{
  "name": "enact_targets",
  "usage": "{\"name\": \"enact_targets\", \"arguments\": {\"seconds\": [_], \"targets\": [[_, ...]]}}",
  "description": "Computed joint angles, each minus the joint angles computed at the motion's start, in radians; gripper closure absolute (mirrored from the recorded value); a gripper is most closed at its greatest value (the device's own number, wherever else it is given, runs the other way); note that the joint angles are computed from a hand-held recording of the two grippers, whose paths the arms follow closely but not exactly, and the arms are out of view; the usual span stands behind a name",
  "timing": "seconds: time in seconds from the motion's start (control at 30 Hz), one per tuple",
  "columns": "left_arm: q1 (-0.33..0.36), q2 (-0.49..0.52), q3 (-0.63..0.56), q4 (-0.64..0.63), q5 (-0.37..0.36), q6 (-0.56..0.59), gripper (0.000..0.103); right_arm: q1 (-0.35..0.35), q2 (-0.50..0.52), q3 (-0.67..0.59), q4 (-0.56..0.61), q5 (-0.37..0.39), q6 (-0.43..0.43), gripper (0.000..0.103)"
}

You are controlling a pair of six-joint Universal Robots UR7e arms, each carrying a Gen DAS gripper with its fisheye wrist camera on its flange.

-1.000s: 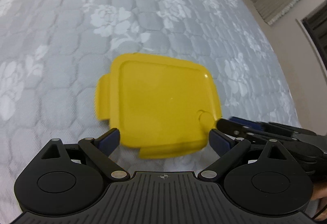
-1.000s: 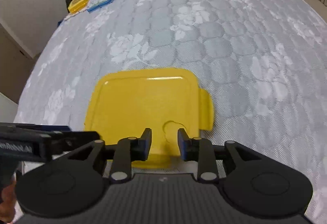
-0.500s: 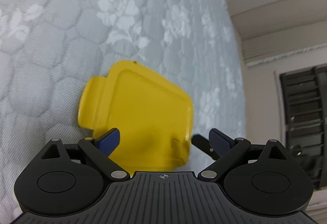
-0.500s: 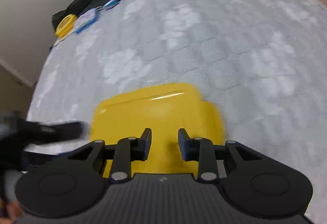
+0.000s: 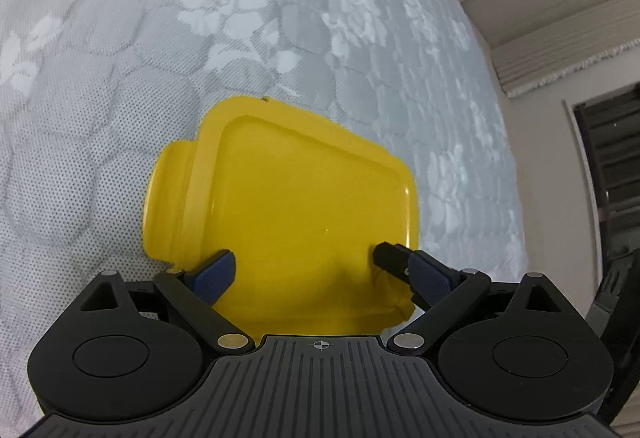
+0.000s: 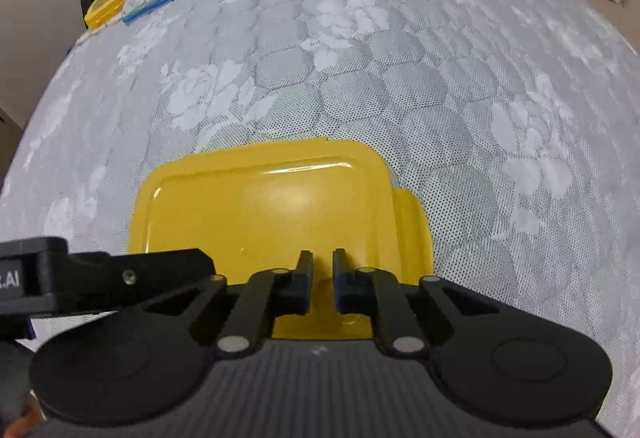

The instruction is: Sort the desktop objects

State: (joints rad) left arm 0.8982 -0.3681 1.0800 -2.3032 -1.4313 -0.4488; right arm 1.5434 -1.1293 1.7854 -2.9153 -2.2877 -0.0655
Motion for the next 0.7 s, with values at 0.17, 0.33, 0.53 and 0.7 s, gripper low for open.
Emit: {"name": "enact_targets", "arguments": {"seconds": [0.17, 0.33, 0.53, 0.7], "targets": [[-0.033, -0.1, 0.103, -0.01, 0.082, -0.029, 0.006, 0.005, -0.091, 0.055, 0.024, 0.063, 0.034, 0.07], [-0.094, -0.2, 0.221, 0.125, 0.262, -0.076, 0.005, 0.023, -0.227, 0.162, 0.11, 0.099, 0.043, 0.062], [-0.121, -0.235, 0.309, 0.218, 0.261, -0.106, 0.004, 0.067, -0.29, 0.252, 0.157, 0.074, 0.108, 0.05], [-0.137, -0.221, 0.334, 0.198, 0.275, -0.042, 0.003, 0.108, -0.22, 0.275, 0.04, -0.048, 0.051, 0.036]]}}
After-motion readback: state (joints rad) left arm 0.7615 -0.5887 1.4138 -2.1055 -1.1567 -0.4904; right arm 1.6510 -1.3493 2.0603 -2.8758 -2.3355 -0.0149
